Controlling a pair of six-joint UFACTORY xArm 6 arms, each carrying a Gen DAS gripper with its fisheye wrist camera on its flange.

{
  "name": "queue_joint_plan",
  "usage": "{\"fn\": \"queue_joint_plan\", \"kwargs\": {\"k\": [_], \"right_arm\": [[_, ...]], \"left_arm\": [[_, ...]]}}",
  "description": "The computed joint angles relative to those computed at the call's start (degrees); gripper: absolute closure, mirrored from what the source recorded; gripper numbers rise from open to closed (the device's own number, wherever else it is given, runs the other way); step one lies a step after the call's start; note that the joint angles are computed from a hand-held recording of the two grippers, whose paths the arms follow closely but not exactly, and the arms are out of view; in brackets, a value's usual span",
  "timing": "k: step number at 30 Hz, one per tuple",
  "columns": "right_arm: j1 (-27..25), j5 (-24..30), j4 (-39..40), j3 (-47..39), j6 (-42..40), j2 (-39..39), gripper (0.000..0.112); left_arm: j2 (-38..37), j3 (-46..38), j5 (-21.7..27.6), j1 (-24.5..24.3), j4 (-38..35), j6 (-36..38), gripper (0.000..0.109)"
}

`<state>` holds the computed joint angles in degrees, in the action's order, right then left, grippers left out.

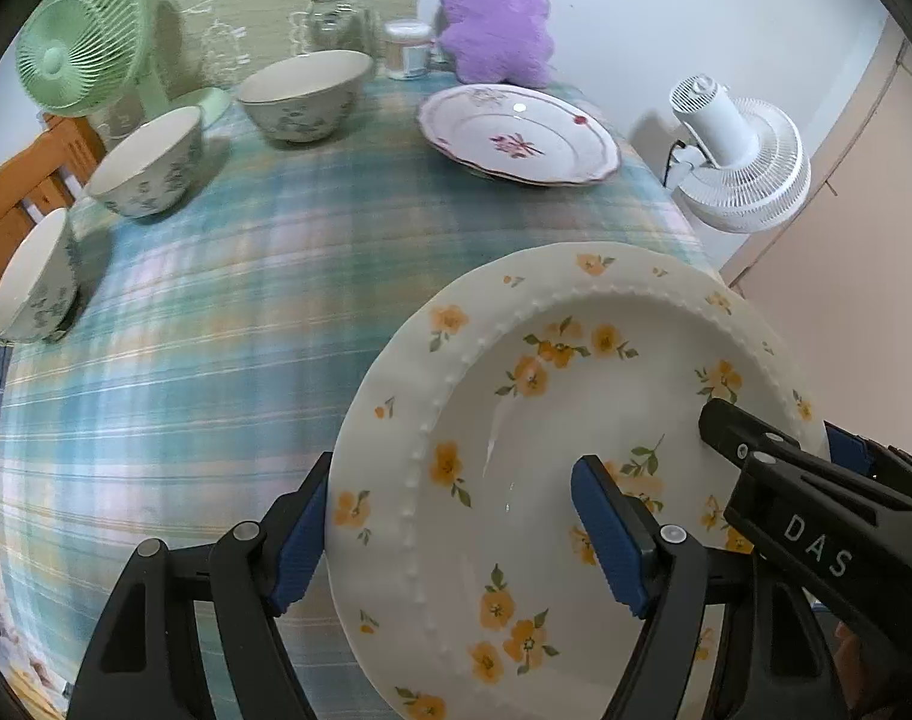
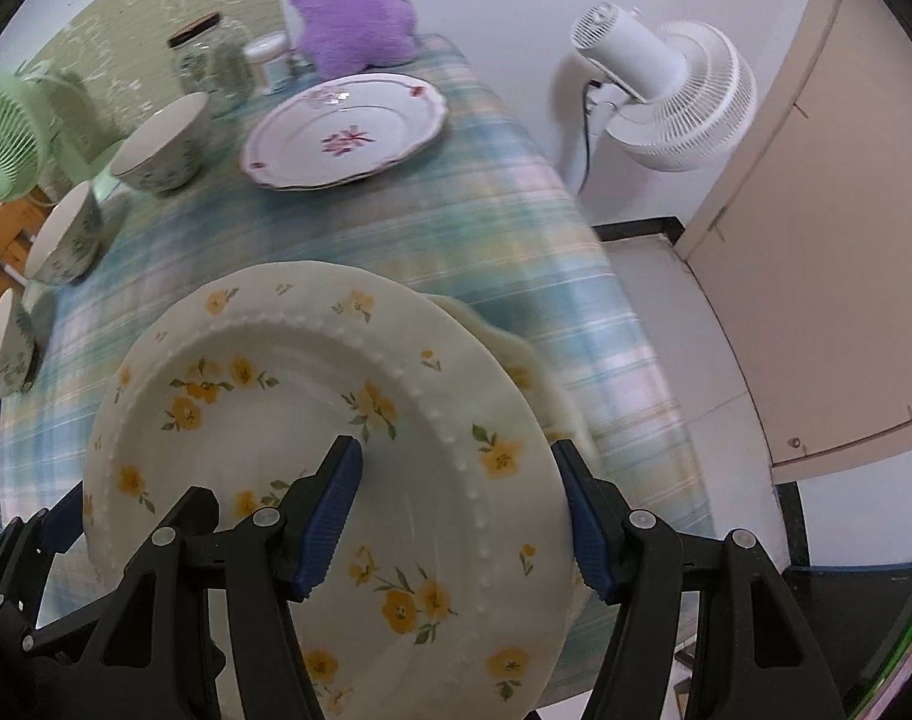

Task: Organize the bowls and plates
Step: 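Lift the beaded-rim plate with both grippers and carry it over the scalloped plate, then lower the beaded-rim plate onto the scalloped plate and open both grippers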

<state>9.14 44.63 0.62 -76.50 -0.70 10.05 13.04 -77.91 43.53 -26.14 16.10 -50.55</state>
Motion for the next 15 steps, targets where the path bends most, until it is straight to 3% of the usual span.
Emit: {"fn": "queue_joint_plan", "kwargs": {"k": [15], "right_arm": [[-5.8,0.7,0.8,-2.7,-4.5,4.0,0.045]], "left_arm": [[10.4,-11.7,4.5,-3.0,-1.2,0.7,0.031]]}}
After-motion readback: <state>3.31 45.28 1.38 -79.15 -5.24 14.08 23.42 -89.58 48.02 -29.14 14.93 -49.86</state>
